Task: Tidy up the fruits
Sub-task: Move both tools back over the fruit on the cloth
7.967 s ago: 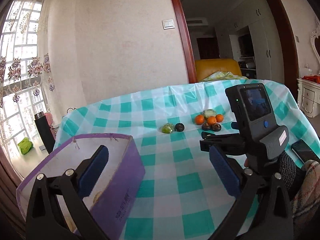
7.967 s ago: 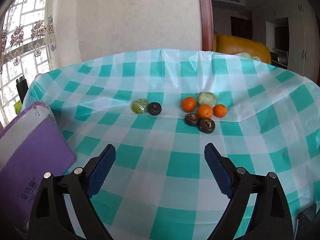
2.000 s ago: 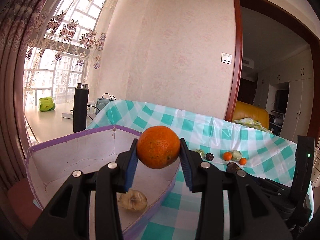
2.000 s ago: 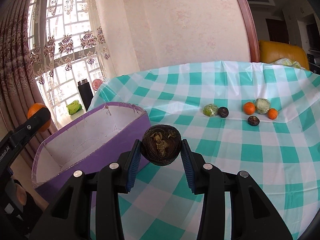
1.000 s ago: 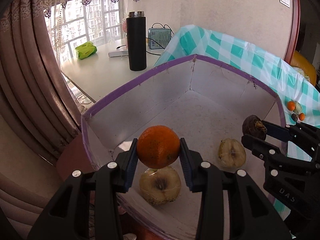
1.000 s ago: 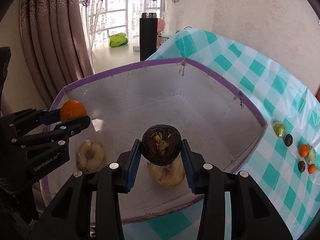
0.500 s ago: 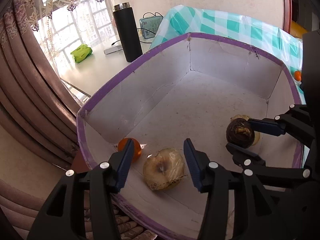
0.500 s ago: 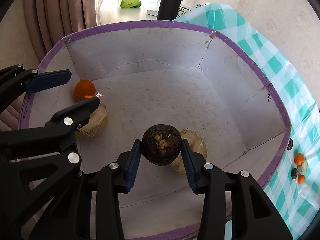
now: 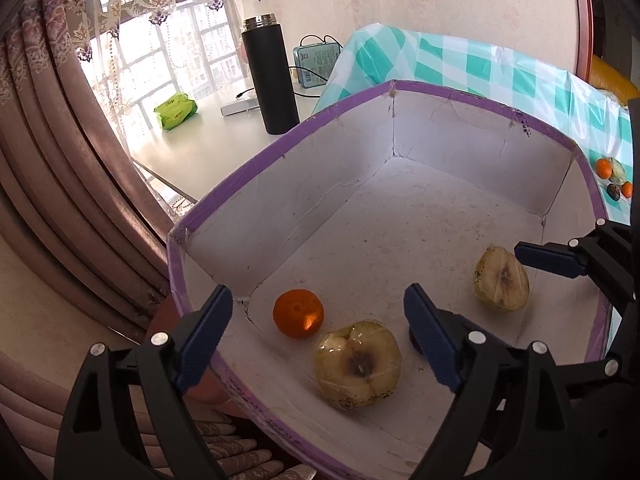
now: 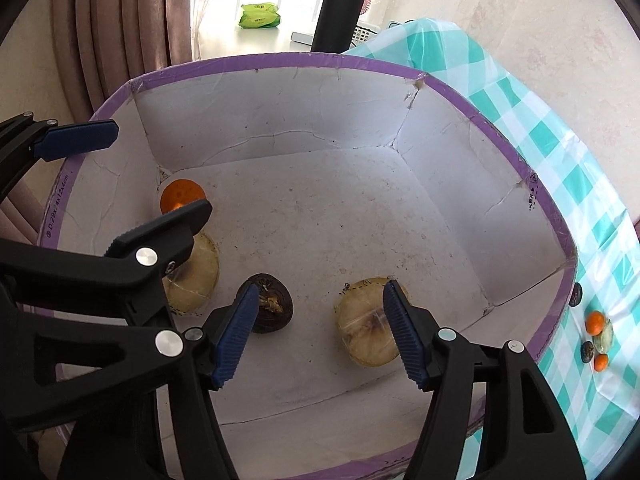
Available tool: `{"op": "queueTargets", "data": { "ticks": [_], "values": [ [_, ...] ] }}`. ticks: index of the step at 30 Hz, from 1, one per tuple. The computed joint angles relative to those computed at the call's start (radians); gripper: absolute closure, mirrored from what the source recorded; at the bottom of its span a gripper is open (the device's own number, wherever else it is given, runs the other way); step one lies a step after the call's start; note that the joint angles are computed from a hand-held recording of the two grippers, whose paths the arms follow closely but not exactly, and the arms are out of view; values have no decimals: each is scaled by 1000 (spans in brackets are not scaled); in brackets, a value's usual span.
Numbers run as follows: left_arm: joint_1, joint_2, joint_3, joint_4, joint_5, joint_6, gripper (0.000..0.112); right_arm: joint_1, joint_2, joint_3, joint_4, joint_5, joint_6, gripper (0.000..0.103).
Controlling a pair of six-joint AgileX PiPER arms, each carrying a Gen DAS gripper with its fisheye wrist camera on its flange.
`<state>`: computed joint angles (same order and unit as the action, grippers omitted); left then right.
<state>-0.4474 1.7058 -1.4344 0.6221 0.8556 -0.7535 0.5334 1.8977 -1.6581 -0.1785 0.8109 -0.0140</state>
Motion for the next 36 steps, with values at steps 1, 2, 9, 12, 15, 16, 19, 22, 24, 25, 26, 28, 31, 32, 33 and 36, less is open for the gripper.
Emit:
{"op": "queueTargets", "data": {
  "ticks": [1, 2, 9, 12, 15, 16, 19, 22, 24, 25, 26, 28, 31, 32, 33, 36],
  "values": [
    [-6, 0, 0, 17, 4, -16, 22, -1, -1, 2, 3, -6, -1, 40],
    [-13, 0, 0, 42, 11, -41, 17, -3, -6, 11, 6, -18, -3, 39],
    [-99, -83, 82, 370, 28, -386, 13, -19, -90, 152, 4, -217, 37, 17],
    [-149, -134, 124, 528, 51, -572, 11, -55, -152, 233, 83, -337, -8, 17],
    [-217, -172, 154, 671, 99, -728, 11, -117, -216, 306, 261, -447, -151, 17],
    [-244, -181, 163, 721, 120, -776, 11, -142, -239, 335, 361, -485, -236, 17],
    [-333, -189, 179, 860, 184, -900, 11, -215, -311, 424, 661, -583, -480, 17],
    [-409, -172, 172, 947, 198, -953, 11, -313, -355, 484, 961, -629, -705, 17],
    [-459, -132, 137, 996, 196, -957, 11, -393, -359, 507, 1161, -634, -857, 17],
    [-481, -113, 126, 1019, 185, -958, 11, -434, -358, 518, 1261, -630, -938, 17],
    [-502, -91, 107, 1032, 164, -950, 11, -482, -352, 523, 1343, -611, -1008, 17],
    [-531, -40, 54, 1027, 104, -911, 11, -552, -335, 531, 1386, -600, -1036, 17],
    [-564, 68, -61, 976, 21, -805, 11, -645, -288, 506, 1262, -578, -896, 17],
    [-568, 103, -101, 951, -12, -767, 11, -672, -268, 491, 1225, -567, -857, 17],
    [-567, 143, -147, 908, -55, -718, 11, -697, -246, 475, 1173, -561, -805, 17],
    [-543, 266, -313, 666, -179, -484, 11, -759, -182, 429, 920, -544, -549, 17]
  ]
}}
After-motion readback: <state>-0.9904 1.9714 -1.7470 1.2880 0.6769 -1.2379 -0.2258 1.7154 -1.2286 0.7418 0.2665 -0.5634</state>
